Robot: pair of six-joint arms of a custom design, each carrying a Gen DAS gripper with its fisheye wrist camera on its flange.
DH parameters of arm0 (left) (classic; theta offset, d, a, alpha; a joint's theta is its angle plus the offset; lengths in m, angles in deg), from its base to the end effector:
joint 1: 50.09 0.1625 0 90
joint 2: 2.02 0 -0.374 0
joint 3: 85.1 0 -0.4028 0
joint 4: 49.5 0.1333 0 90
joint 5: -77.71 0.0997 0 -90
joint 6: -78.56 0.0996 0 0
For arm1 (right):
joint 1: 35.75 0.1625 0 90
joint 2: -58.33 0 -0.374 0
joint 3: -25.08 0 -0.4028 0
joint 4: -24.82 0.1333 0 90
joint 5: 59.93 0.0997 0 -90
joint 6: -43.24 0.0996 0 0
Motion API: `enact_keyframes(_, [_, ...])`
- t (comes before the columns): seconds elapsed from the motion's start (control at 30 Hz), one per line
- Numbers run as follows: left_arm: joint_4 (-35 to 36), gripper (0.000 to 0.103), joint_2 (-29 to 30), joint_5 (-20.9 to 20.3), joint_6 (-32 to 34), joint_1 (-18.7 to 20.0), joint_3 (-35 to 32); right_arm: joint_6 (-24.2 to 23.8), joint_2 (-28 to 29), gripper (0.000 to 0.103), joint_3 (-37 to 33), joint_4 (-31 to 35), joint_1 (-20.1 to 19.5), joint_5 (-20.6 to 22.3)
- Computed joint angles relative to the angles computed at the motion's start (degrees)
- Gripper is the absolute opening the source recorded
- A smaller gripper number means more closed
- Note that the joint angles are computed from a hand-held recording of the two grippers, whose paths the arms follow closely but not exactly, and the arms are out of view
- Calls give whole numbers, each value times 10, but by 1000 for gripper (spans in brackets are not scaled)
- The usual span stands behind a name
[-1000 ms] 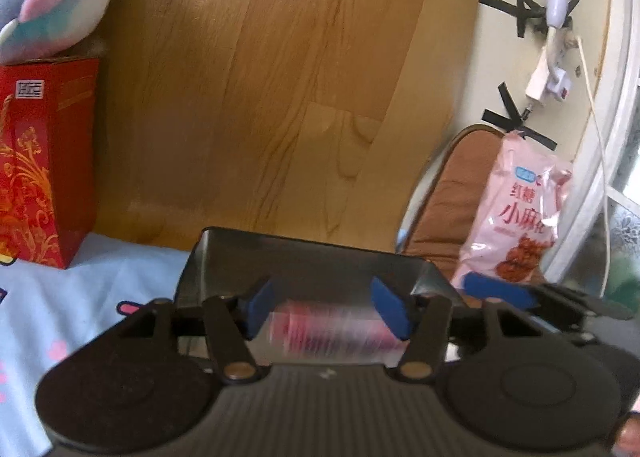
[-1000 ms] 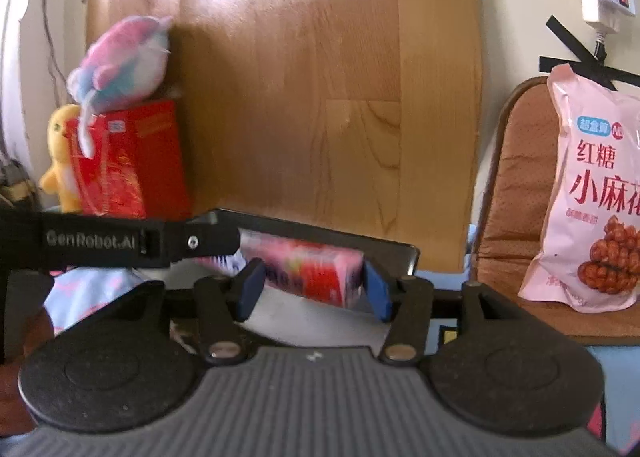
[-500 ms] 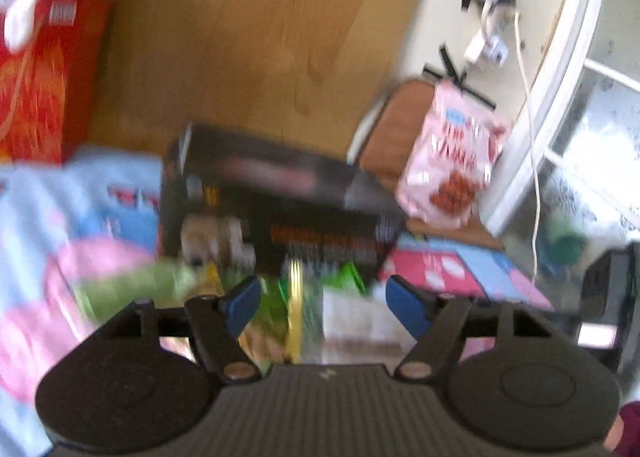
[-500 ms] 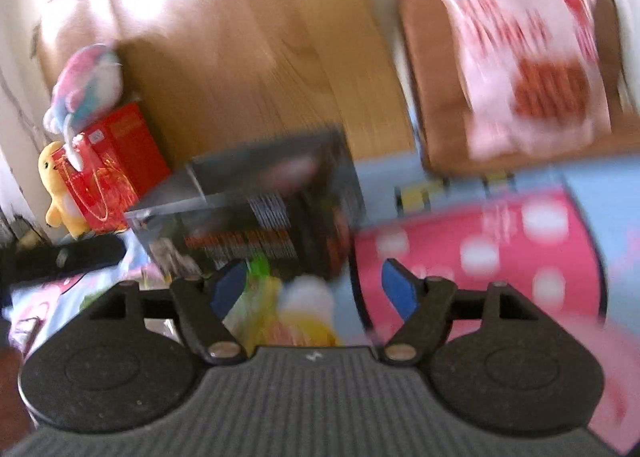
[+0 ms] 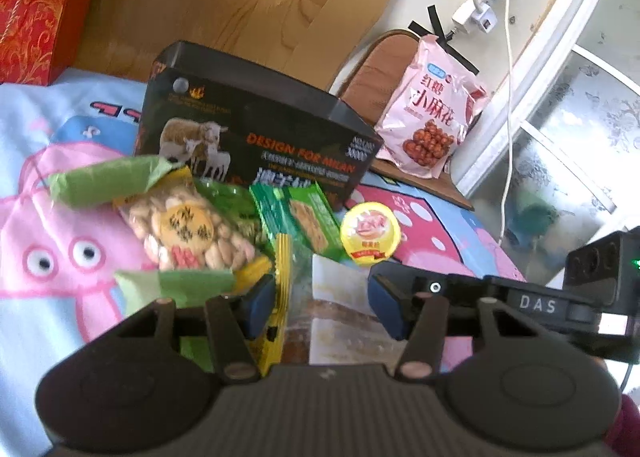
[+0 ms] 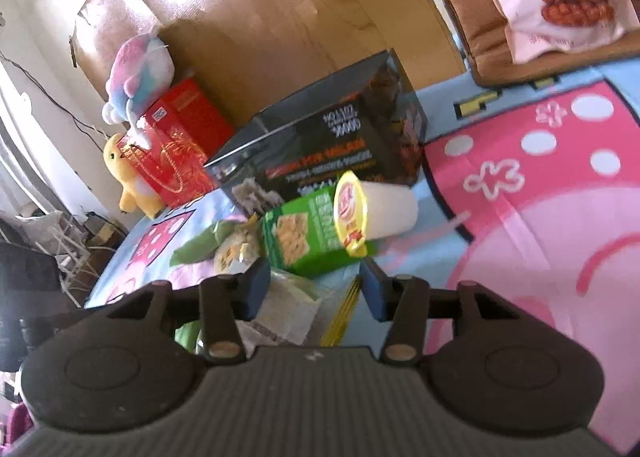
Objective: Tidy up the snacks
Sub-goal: 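Grasp the clear bag of white wafer cakes with the left gripper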
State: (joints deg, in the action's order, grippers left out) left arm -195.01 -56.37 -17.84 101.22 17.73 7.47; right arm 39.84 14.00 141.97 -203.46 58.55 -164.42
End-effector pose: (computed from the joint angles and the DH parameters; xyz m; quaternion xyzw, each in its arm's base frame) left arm -0.1343 -0.6570 0.1522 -0.3833 -0.9101 0.1503 0.0472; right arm 0.1468 -0.5076 0.0908 -0.0123 -0.8360 0.5391 0.1017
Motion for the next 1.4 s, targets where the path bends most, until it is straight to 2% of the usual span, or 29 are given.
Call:
enact_keyframes(0.1, [-8,54,-12,5,9,0,17,-7,-4,53,15,-7,1,2])
enact_keyframes(0.23, [-7,57,-25,6,16,-1,28,-40,5,53,16,-23,16,-27])
enact_keyframes(0.33, [-32,59,-38,5,12,5,38,-88,26,54,3,-71,38,-89])
enact_keyframes(0.4, [-33,59,-41,-3,-4,11,33,-115,35,54,0,-103,46,-113])
enact_keyframes(0.6, [-34,61,-51,-8,-16,10,32,-134,32,58,21,-137,44,-96])
enact_keyframes(0.7, [-24,64,-59,-18,4,2,43,-134,25,73,40,-116,40,-75])
enact_keyframes(0.8, [-12,64,-65,-23,26,-6,55,-142,20,77,56,-89,41,-67])
enact_keyframes(1.0, [0,62,-50,19,38,-17,58,-165,30,79,48,-37,43,-72])
enact_keyframes(1.03, [9,59,-48,15,38,-15,54,-174,39,79,38,-43,44,-75])
enact_keyframes(1.1, [29,57,-47,-3,35,-13,46,-181,39,64,32,-32,44,-69])
enact_keyframes(1.2, [16,57,-50,-7,46,-20,51,-173,36,54,21,-22,45,-78])
enact_keyframes(1.27, [1,57,-51,-8,48,-23,54,-171,32,53,22,-32,43,-68])
enact_keyframes(1.4, [-14,57,-52,-41,33,-16,44,-232,46,53,7,-85,57,-70])
